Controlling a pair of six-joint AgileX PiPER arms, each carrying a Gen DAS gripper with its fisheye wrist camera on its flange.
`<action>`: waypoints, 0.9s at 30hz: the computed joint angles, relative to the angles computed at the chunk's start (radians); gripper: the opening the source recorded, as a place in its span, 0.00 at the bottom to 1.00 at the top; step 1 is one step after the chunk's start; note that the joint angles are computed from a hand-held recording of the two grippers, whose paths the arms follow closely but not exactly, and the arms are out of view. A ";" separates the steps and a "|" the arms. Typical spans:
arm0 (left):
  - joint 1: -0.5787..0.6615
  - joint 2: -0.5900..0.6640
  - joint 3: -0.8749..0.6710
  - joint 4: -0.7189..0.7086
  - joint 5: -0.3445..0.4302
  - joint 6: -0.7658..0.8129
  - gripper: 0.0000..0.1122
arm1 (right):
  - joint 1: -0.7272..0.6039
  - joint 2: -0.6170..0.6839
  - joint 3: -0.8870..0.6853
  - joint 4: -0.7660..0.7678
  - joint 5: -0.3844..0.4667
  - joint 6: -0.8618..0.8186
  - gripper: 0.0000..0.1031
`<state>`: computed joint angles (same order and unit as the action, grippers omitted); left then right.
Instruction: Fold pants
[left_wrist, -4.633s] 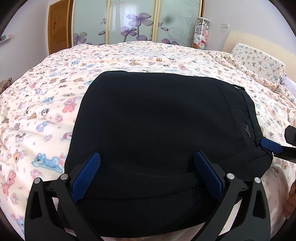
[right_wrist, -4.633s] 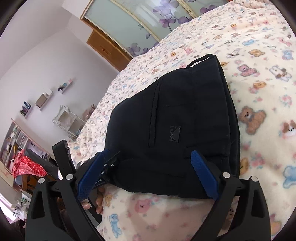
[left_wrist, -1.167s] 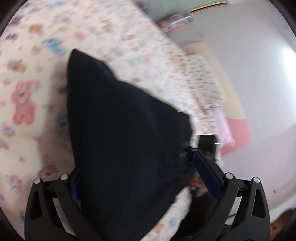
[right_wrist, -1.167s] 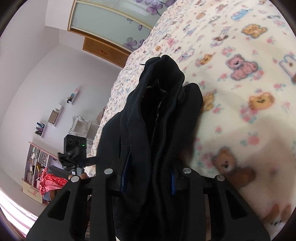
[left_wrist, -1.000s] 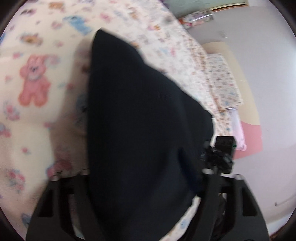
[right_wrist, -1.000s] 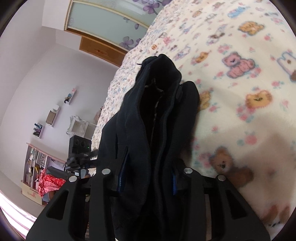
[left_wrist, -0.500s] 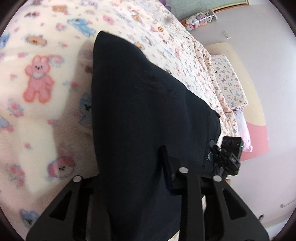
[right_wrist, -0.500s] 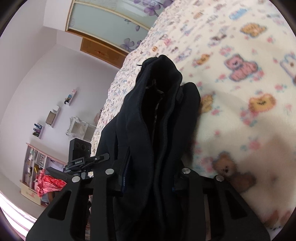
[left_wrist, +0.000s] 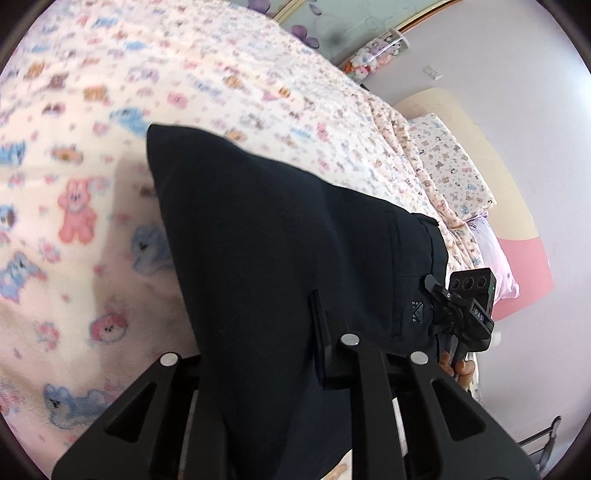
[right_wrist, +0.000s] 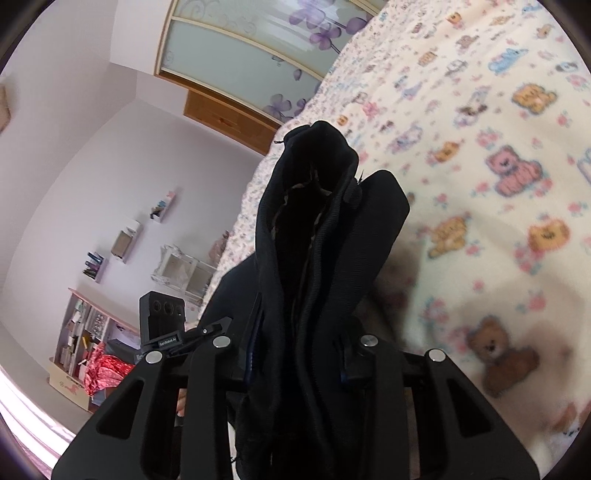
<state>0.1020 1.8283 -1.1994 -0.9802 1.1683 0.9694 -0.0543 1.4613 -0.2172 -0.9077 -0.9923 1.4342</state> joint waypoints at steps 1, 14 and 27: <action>-0.011 -0.014 0.000 -0.003 -0.010 -0.003 0.14 | -0.006 0.002 -0.005 0.002 -0.006 0.000 0.31; -0.181 0.039 -0.146 -0.074 -0.165 -0.071 0.14 | -0.256 0.140 -0.129 -0.086 -0.167 0.016 0.31; -0.262 0.308 -0.353 -0.096 -0.278 -0.151 0.20 | -0.291 0.308 -0.242 -0.011 0.013 -0.022 0.31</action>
<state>-0.1599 2.1358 -1.5525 -1.0764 0.8904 0.8183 -0.3454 1.7693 -0.4593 -0.9188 -0.9794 1.4124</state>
